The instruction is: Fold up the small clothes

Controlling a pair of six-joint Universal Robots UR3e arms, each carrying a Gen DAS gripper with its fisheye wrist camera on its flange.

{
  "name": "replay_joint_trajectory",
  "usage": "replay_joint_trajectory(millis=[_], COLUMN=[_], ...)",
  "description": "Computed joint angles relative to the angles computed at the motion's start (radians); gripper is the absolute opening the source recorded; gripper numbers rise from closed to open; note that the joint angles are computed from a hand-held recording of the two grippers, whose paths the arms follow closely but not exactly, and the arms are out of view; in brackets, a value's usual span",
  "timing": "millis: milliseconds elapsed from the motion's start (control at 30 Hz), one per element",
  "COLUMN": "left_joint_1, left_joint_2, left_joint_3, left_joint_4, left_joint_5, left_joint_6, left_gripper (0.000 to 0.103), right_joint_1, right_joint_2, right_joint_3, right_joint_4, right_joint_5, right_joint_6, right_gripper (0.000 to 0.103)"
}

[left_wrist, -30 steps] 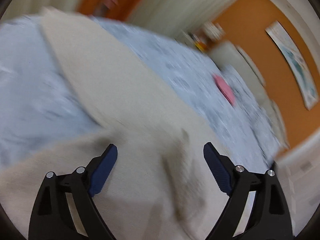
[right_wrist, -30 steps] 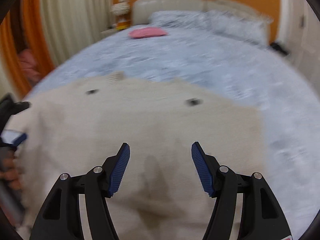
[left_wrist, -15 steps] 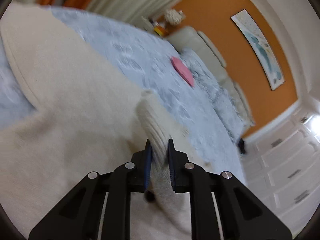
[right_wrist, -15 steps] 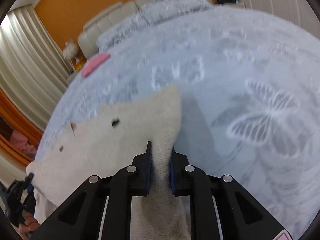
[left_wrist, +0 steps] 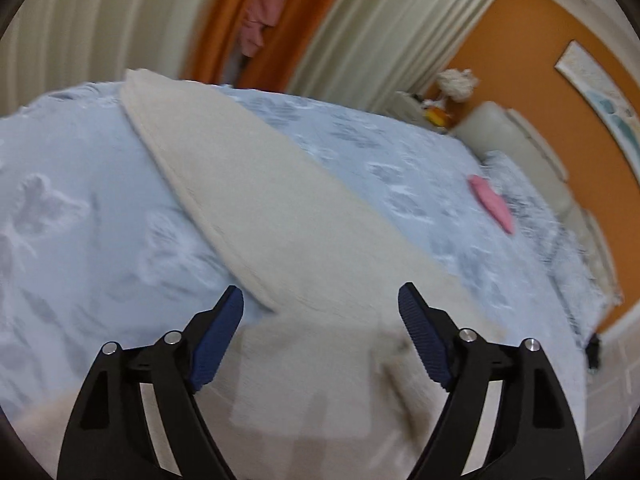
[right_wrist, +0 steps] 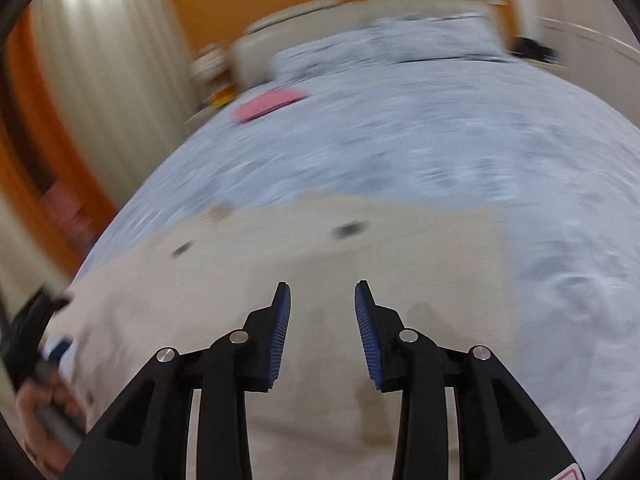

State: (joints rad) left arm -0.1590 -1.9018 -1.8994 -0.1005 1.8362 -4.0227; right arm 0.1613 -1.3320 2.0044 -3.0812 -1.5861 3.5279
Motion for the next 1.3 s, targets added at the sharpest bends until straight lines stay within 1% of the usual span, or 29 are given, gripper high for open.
replay_joint_trajectory(millis=[67, 133, 200, 233, 267, 300, 333, 367, 400, 467, 567, 600, 633, 667, 700, 733, 767, 833, 867, 900, 933, 967, 1033, 1100, 1133, 1167, 1200, 1233, 1300], left_joint_1=[0.074, 0.157, 0.27, 0.337, 0.43, 0.498, 0.549, 0.606, 0.64, 0.707, 0.798, 0.808, 0.813, 0.824, 0.823, 0.81, 0.772, 0.679, 0.601, 0.531, 0.484, 0.394, 0.271, 0.108, 0.063, -0.023, -0.069, -0.114, -0.161], left_joint_2=[0.048, 0.085, 0.111, 0.143, 0.154, 0.143, 0.133, 0.138, 0.136, 0.075, -0.031, -0.054, -0.065, -0.071, -0.081, -0.075, -0.054, -0.018, 0.009, 0.031, 0.047, 0.069, 0.065, 0.025, 0.003, -0.028, -0.044, -0.065, -0.085], left_joint_3=[-0.076, -0.147, -0.234, -0.31, -0.398, -0.46, -0.48, -0.458, -0.396, -0.261, -0.102, -0.08, -0.061, -0.039, 0.004, 0.014, 0.017, 0.067, 0.106, 0.124, 0.131, 0.146, 0.178, 0.222, 0.24, 0.251, 0.239, 0.223, 0.128], left_joint_4=[0.024, 0.064, 0.116, 0.156, 0.247, 0.359, 0.415, 0.387, 0.303, 0.207, 0.076, 0.105, 0.111, 0.081, 0.017, 0.017, 0.053, 0.036, 0.023, 0.034, 0.049, 0.071, 0.088, 0.062, 0.036, -0.007, -0.021, -0.015, 0.068], left_joint_5=[-0.044, -0.096, -0.178, -0.219, -0.295, -0.358, -0.393, -0.409, -0.4, -0.406, -0.49, -0.483, -0.49, -0.531, -0.572, -0.577, -0.569, -0.527, -0.512, -0.508, -0.507, -0.521, -0.557, -0.554, -0.544, -0.484, -0.442, -0.392, -0.35], left_joint_6=[-0.018, -0.034, -0.047, -0.06, -0.071, -0.061, -0.04, 0.031, 0.095, 0.187, 0.234, 0.229, 0.233, 0.239, 0.232, 0.215, 0.213, 0.275, 0.33, 0.36, 0.378, 0.404, 0.409, 0.414, 0.421, 0.415, 0.401, 0.371, 0.317], left_gripper=[0.078, 0.079, 0.08, 0.08, 0.08, 0.08, 0.08, 0.082, 0.084, 0.087, 0.087, 0.073, 0.056, 0.022, 0.011, 0.01, 0.01, 0.01, 0.01, 0.01, 0.01, 0.01, 0.011, 0.016, 0.019, 0.039, 0.067, 0.073, 0.073], right_joint_1=[0.066, 0.134, 0.201, 0.22, 0.235, 0.24, 0.233, 0.229, 0.219, 0.21, 0.183, 0.181, 0.177, 0.174, 0.17, 0.167, 0.162, 0.147, 0.132, 0.121, 0.106, 0.087, 0.047, 0.001, -0.019, -0.055, -0.079, -0.102, -0.147], right_joint_2=[0.071, 0.144, 0.186, 0.189, 0.198, 0.2, 0.194, 0.186, 0.18, 0.184, 0.168, 0.177, 0.178, 0.178, 0.174, 0.171, 0.162, 0.149, 0.134, 0.122, 0.106, 0.087, 0.043, -0.003, -0.021, -0.052, -0.068, -0.085, -0.11], right_joint_3=[-0.065, -0.139, -0.178, -0.18, -0.182, -0.176, -0.165, -0.153, -0.136, -0.138, -0.114, -0.119, -0.117, -0.116, -0.113, -0.112, -0.105, -0.098, -0.083, -0.07, -0.053, -0.032, 0.013, 0.06, 0.08, 0.113, 0.134, 0.151, 0.175], right_joint_4=[0.024, 0.072, 0.101, 0.098, 0.083, 0.069, 0.061, 0.054, 0.039, 0.037, 0.021, 0.016, 0.012, 0.011, 0.013, 0.012, 0.009, 0.005, -0.002, -0.011, -0.022, -0.034, -0.052, -0.063, -0.069, -0.077, -0.082, -0.082, -0.072], right_joint_5=[0.009, -0.007, -0.057, -0.082, -0.103, -0.11, -0.094, -0.082, -0.063, -0.048, -0.014, -0.009, -0.005, -0.004, -0.001, -0.001, -0.003, -0.009, -0.004, -0.002, 0.002, 0.005, 0.001, 0.008, 0.016, 0.038, 0.052, 0.067, 0.104], right_joint_6=[0.001, -0.007, -0.015, -0.019, -0.027, -0.035, -0.035, -0.029, -0.025, -0.017, 0.016, 0.024, 0.026, 0.028, 0.031, 0.035, 0.04, 0.048, 0.052, 0.058, 0.065, 0.072, 0.082, 0.089, 0.093, 0.095, 0.095, 0.095, 0.091], right_gripper=[0.034, 0.034, 0.034, 0.038, 0.043, 0.045, 0.047, 0.048, 0.048, 0.049, 0.052, 0.052, 0.052, 0.052, 0.052, 0.052, 0.053, 0.053, 0.053, 0.053, 0.053, 0.054, 0.054, 0.054, 0.056, 0.059, 0.059, 0.06, 0.06])
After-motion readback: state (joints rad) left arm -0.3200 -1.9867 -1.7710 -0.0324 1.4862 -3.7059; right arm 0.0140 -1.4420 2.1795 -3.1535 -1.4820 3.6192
